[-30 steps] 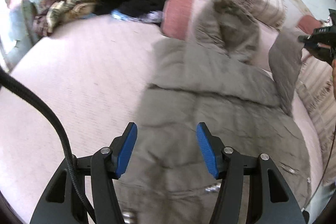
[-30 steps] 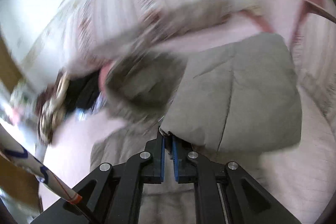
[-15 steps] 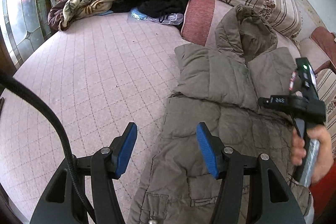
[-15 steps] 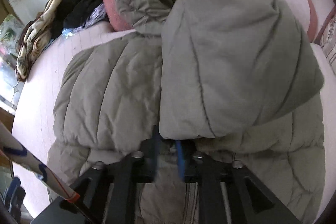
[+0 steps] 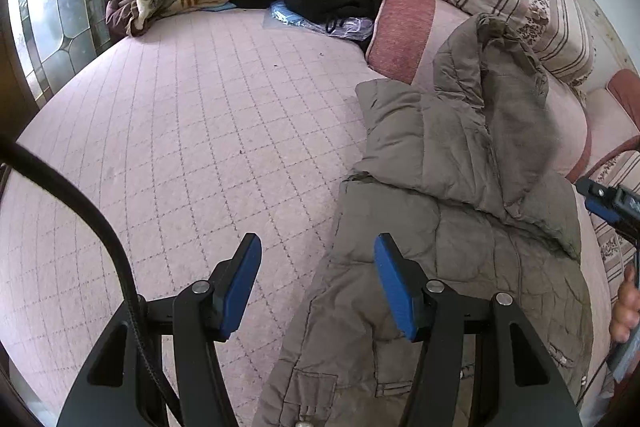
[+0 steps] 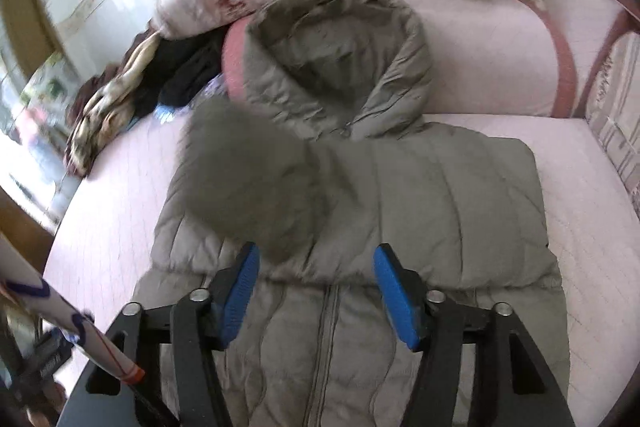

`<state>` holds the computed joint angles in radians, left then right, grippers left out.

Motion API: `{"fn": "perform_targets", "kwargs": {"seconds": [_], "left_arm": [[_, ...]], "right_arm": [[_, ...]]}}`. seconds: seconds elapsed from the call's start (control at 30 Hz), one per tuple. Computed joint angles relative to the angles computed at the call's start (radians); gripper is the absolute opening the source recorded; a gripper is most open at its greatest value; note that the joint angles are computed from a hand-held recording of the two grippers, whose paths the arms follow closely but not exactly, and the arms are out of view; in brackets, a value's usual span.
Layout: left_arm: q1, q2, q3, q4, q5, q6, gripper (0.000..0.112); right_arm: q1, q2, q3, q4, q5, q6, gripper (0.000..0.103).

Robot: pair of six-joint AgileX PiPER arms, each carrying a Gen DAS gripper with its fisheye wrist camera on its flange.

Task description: Fold large clothes

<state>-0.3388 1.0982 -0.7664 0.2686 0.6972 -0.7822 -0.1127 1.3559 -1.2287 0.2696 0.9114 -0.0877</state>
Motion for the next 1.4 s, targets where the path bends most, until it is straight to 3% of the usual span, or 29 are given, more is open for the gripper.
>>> {"fn": "perform_targets", "kwargs": {"seconds": [0.13,0.27,0.47,0.67,0.77,0.87,1.07,1.23,1.4], "left_arm": [[0.008,0.009,-0.003,0.006,0.005,-0.004,0.058],[0.027,0.013,-0.005,-0.014,0.004,0.017,0.058],[0.033,0.021,-0.012,-0.011,0.011,0.015,0.058],[0.009,0.036,-0.021,0.029,0.026,-0.02,0.058],[-0.022,0.057,-0.027,0.054,0.037,-0.042,0.058],[-0.067,0.083,-0.032,0.072,0.052,-0.066,0.058],[-0.11,0.134,-0.044,0.082,0.087,-0.058,0.058],[-0.05,0.215,-0.053,-0.017,0.106,0.043,0.058],[0.01,0.215,-0.047,-0.092,0.088,0.115,0.058]], "right_arm": [[0.054,0.097,-0.029,-0.033,-0.019,0.101,0.047],[0.171,0.198,-0.064,-0.113,-0.064,0.212,0.046],[0.291,0.392,-0.18,-0.183,-0.047,0.326,0.048],[0.314,0.408,-0.185,-0.203,-0.05,0.345,0.048],[0.305,0.401,-0.217,-0.2,-0.005,0.339,0.048],[0.282,0.323,-0.187,-0.188,-0.008,0.318,0.048],[0.203,0.203,-0.074,-0.365,-0.021,0.366,0.048],[0.102,0.265,-0.048,-0.295,0.0,0.316,0.051],[0.153,0.286,-0.117,-0.373,0.053,0.355,0.053]]}}
